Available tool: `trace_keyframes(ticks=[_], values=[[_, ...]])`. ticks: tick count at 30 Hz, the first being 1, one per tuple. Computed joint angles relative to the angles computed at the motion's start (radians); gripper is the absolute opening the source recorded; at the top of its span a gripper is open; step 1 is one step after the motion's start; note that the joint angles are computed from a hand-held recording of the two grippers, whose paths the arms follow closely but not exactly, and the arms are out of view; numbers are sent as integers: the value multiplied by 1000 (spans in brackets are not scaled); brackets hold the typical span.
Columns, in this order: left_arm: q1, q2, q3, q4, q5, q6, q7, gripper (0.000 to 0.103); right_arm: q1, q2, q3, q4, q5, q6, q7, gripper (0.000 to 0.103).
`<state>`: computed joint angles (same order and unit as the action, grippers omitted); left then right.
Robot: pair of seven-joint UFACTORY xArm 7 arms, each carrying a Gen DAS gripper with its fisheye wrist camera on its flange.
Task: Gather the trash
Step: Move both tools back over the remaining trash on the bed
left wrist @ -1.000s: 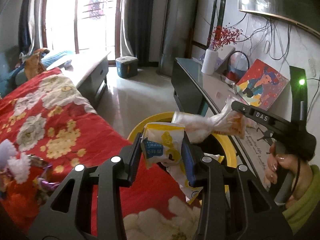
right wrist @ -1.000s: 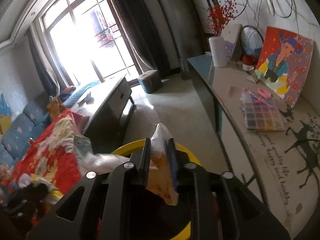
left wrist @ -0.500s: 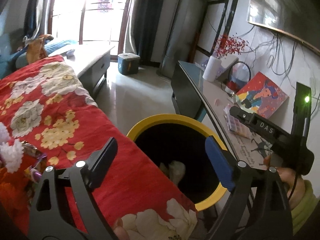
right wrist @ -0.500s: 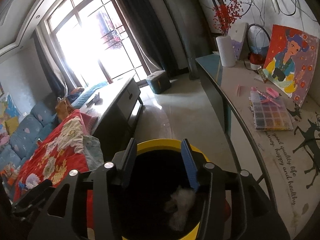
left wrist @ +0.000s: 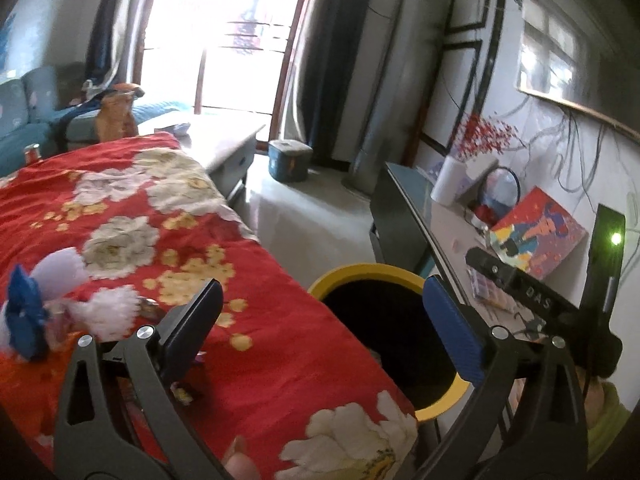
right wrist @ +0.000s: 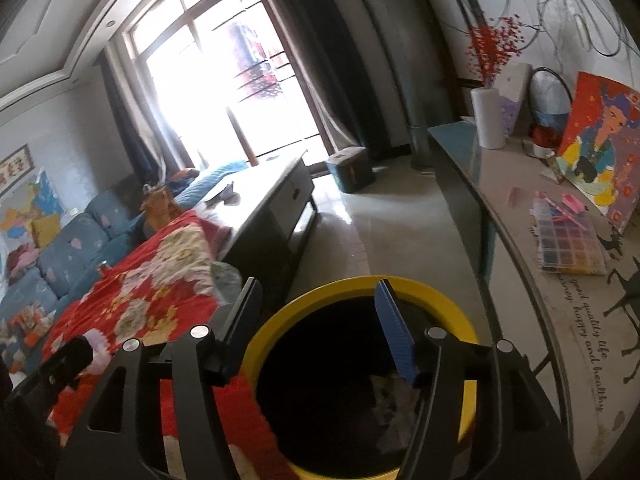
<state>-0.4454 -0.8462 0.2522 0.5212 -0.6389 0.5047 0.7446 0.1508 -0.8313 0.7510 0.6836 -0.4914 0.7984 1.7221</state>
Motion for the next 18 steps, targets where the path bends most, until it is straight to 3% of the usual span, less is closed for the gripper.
trace_keyframes(ticks=[18], values=[[117, -35, 87, 14, 39, -7, -9, 92, -91, 222, 123, 206, -115, -117, -31, 61]])
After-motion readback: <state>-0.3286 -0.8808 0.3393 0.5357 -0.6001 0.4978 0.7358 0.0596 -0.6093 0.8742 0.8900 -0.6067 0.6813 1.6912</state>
